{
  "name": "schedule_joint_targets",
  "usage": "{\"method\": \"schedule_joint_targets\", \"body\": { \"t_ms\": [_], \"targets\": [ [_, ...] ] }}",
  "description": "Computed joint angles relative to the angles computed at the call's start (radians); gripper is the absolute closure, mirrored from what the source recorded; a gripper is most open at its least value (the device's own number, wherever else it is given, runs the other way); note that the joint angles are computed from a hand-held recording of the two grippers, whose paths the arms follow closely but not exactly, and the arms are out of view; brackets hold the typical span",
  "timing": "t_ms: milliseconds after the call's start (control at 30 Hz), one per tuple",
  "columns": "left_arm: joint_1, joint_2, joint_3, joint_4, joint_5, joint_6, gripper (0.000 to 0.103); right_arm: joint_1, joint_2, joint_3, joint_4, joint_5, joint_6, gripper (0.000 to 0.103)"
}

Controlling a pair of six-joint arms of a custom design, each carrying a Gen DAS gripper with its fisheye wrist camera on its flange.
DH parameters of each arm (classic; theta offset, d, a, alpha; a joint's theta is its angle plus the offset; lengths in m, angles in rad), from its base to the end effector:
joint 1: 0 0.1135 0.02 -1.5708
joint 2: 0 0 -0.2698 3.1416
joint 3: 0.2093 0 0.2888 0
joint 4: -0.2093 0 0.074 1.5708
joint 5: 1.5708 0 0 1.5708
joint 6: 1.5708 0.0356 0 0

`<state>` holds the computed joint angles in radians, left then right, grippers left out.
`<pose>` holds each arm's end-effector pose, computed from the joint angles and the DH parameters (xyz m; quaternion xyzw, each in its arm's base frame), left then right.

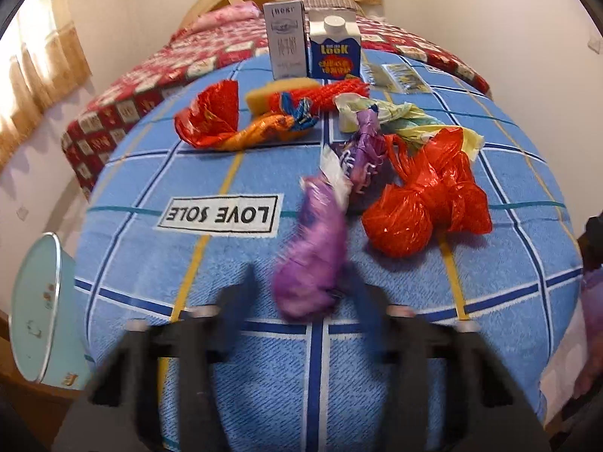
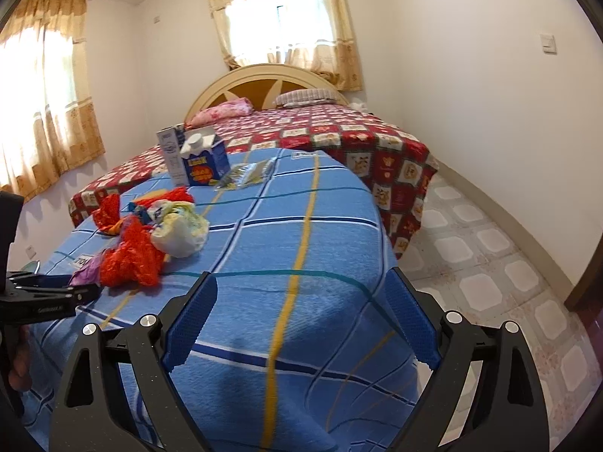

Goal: Collect trash
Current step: 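Move both open tools back over the table toward the remaining trash, then grasp the purple plastic bag with the left tool while the right tool grasps the red mesh bag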

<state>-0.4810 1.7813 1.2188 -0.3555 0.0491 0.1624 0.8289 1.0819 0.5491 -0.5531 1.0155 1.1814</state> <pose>0.3661 -0.1930 0.1904 0.3069 0.8958 -0.0738 0.3128 0.1644 0.1346 0.1778 0.2637 0.8147 -0.0759 0.5109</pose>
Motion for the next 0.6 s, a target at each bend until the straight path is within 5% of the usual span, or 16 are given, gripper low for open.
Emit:
{"method": "schedule_joint_targets", "body": {
  "t_ms": [233,500,600],
  "targets": [
    [0.08,-0.071,-0.04,0.011,0.055,0.052,0.081,0.012,0.068,0.066,0.062,-0.025,-0.095,0.014],
    [0.218,-0.175,-0.115,0.083,0.045,0.14,0.082,-0.036,0.269,0.256,0.213,-0.118,-0.363,0.015],
    [0.269,-0.18,-0.123,0.1,0.043,0.164,0.082,-0.071,0.368,0.355,0.228,-0.181,-0.455,0.024]
  ]
}}
